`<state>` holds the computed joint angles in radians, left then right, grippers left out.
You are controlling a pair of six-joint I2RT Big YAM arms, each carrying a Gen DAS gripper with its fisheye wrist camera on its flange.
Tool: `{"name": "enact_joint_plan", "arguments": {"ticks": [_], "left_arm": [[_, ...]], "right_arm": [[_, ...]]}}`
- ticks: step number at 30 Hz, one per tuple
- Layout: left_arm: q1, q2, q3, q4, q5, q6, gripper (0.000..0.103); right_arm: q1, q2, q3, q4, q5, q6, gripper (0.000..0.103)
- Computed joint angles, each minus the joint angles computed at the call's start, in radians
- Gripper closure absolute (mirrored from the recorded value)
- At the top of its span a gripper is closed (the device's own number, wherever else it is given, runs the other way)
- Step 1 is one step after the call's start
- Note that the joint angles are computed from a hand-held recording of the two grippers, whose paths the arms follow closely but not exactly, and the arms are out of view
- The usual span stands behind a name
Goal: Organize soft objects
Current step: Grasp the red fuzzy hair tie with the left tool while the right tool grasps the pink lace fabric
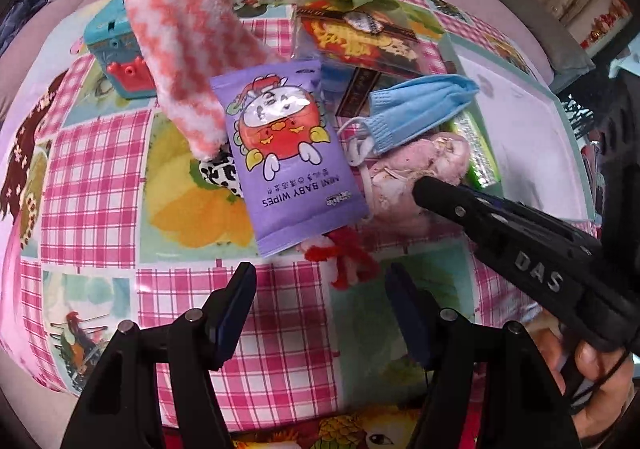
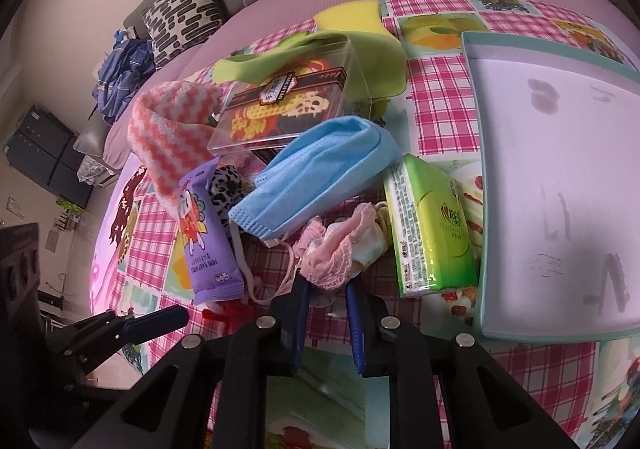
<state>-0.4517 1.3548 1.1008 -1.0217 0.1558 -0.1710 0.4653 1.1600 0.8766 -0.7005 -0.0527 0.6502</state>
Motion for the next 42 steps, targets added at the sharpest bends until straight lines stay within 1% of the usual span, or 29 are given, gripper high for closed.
{"name": "enact_joint_plan", "arguments": {"ticks": [2,4,5,7,8,9,10,12,13,16,19,23,25,27,28,29,32,36,37,42], "left_arm": [[0.009,0.023,0.015,0.003,0.009,-0.014,0.036],[0.021,0.027,0.017,0.006,0.022,-0.028,0.047],[0.027,0.029,0.019,0.007,0.025,-0.031,0.055],[0.037,0.037,0.022,-0.002,0.036,-0.029,0.059],[0.038,0.045,0.025,-0.004,0.047,-0.026,0.062],[0.041,0.051,0.027,-0.004,0.068,-0.023,0.069],[0.044,0.054,0.027,-0.002,0.085,-0.021,0.073],[0.053,0.059,0.027,0.001,0.121,-0.019,0.087],[0.057,0.059,0.025,0.003,0.131,-0.019,0.09],[0.063,0.058,0.021,0.009,0.142,-0.02,0.092],[0.064,0.041,0.01,0.013,0.135,-0.015,0.095],[0.06,-0.007,-0.015,0.024,0.118,-0.022,0.098],[0.06,-0.036,-0.026,0.019,0.106,-0.021,0.098],[0.06,-0.062,-0.033,0.025,0.103,-0.018,0.098],[0.064,-0.069,-0.036,0.025,0.103,-0.013,0.098],[0.066,-0.08,-0.038,0.023,0.1,-0.009,0.098],[0.073,-0.117,-0.048,0.015,0.102,0.002,0.098],[0.094,-0.173,-0.067,0.004,0.102,0.021,0.099],[0.12,-0.208,-0.08,-0.018,0.114,0.045,0.099],[0.154,-0.279,-0.083,-0.034,0.124,0.079,0.099]], "right_arm": [[0.007,0.003,0.002,-0.003,0.01,0.0,0.084],[0.012,0.008,0.003,-0.003,0.018,-0.002,0.084],[0.014,0.009,0.004,-0.004,0.02,-0.001,0.084],[0.02,0.012,0.004,-0.004,0.024,-0.001,0.084],[0.022,0.013,0.004,-0.004,0.025,-0.001,0.084],[0.024,0.014,0.004,-0.004,0.025,0.0,0.084],[0.024,0.015,0.004,-0.004,0.024,0.001,0.084],[0.023,0.015,0.003,-0.005,0.023,0.003,0.084],[0.024,0.015,0.002,-0.005,0.023,0.004,0.084],[0.022,0.014,0.001,-0.004,0.022,0.002,0.084],[0.022,0.014,0.001,-0.003,0.022,0.003,0.084],[0.023,0.002,-0.007,0.007,0.023,0.004,0.084],[0.026,-0.008,-0.012,0.013,0.027,0.002,0.087],[0.03,-0.021,-0.017,0.02,0.03,0.002,0.087],[0.03,-0.028,-0.02,0.024,0.029,0.001,0.087],[0.031,-0.033,-0.022,0.026,0.031,0.0,0.091],[0.031,-0.048,-0.027,0.029,0.041,0.001,0.095],[0.024,-0.08,-0.04,0.039,0.04,-0.006,0.096],[0.025,-0.087,-0.043,0.043,0.042,-0.004,0.096],[0.032,-0.127,-0.056,0.07,0.056,0.0,0.096]]}}
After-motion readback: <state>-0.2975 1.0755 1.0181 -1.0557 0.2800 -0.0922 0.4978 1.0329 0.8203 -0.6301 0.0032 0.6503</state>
